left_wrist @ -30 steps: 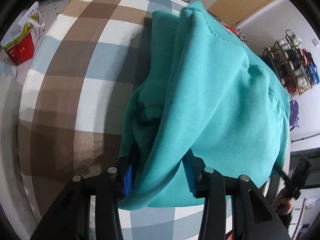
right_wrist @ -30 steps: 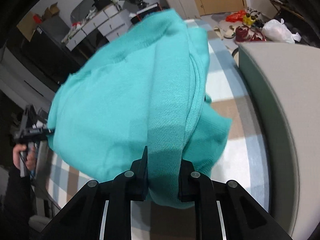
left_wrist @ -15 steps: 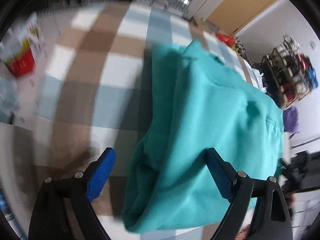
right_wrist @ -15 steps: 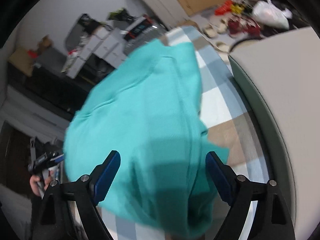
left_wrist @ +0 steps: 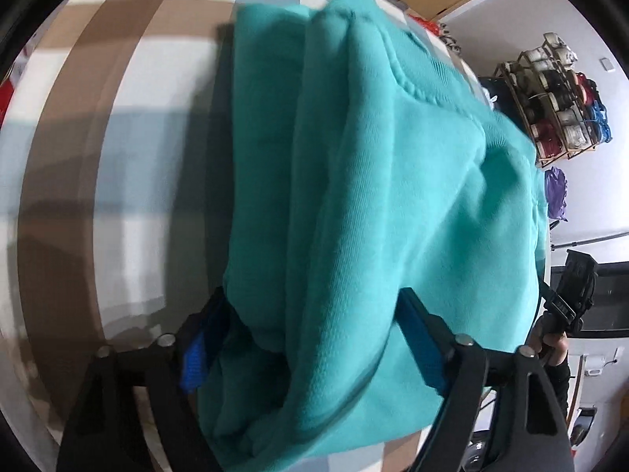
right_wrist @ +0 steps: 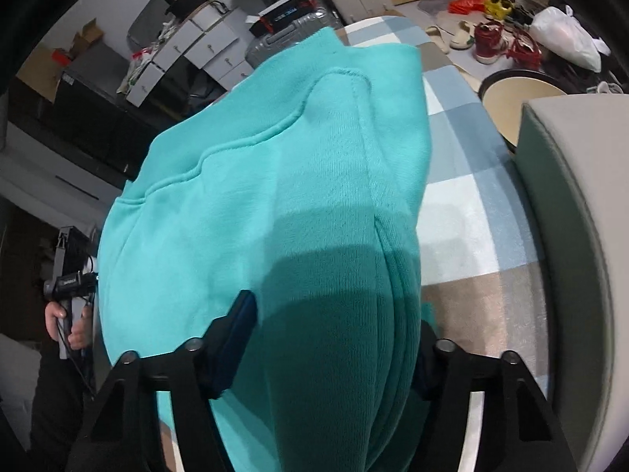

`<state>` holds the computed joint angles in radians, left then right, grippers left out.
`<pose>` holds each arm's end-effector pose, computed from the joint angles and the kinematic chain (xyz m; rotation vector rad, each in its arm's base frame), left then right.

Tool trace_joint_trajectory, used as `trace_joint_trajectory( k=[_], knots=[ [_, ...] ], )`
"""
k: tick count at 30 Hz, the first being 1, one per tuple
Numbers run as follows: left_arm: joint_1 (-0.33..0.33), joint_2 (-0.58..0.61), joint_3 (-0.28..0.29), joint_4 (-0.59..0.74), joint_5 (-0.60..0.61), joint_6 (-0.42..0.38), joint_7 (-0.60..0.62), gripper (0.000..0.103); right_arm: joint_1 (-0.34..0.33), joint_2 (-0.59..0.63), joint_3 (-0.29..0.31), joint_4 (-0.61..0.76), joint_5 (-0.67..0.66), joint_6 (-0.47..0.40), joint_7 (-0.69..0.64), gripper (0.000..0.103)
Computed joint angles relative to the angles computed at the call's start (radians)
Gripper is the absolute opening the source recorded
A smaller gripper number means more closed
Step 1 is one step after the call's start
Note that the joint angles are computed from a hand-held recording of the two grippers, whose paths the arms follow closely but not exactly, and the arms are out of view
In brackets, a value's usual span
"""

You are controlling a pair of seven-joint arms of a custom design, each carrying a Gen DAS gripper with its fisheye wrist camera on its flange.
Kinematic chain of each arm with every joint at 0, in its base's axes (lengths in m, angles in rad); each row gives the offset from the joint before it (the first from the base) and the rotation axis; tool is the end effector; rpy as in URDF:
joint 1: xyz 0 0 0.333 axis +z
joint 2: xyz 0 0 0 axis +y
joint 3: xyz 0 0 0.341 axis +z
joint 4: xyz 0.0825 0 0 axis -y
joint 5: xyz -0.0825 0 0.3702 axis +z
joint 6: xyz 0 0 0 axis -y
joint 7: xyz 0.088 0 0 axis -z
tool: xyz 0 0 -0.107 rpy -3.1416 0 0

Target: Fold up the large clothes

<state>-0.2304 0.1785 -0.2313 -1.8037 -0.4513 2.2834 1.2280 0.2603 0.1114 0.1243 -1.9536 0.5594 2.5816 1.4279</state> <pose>0.5637 -0.2813 0.5108 2.1072 -1.8363 0.6183 0.5727 0.2185 0.5082 -1.8635 1.6487 0.0336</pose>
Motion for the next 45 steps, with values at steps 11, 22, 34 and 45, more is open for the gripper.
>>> trace_joint_trajectory(
  k=[11, 22, 34, 45],
  knots=[
    [-0.055, -0.475, -0.053, -0.492, 0.026, 0.100, -0.165, 0.051, 0.101, -0.227, -0.004, -0.256, 0.107, 0.002, -0.222, 0.038],
    [0.011, -0.803, -0.163, -0.626, 0.202, 0.143, -0.444, 0.054, 0.040, -0.479, 0.106, -0.392, -0.498, 0.036, 0.304, 0.040],
    [-0.070, -0.321, -0.201, -0.352, 0.401, 0.160, -0.358, 0.070, 0.152, -0.308, 0.230, -0.299, -0.849, 0.158, 0.692, 0.046],
    [-0.136, -0.398, -0.130, -0.419, 0.379, 0.211, -0.370, 0.073, 0.212, -0.204, 0.188, -0.208, -1.087, -0.021, 0.875, 0.043]
  ],
)
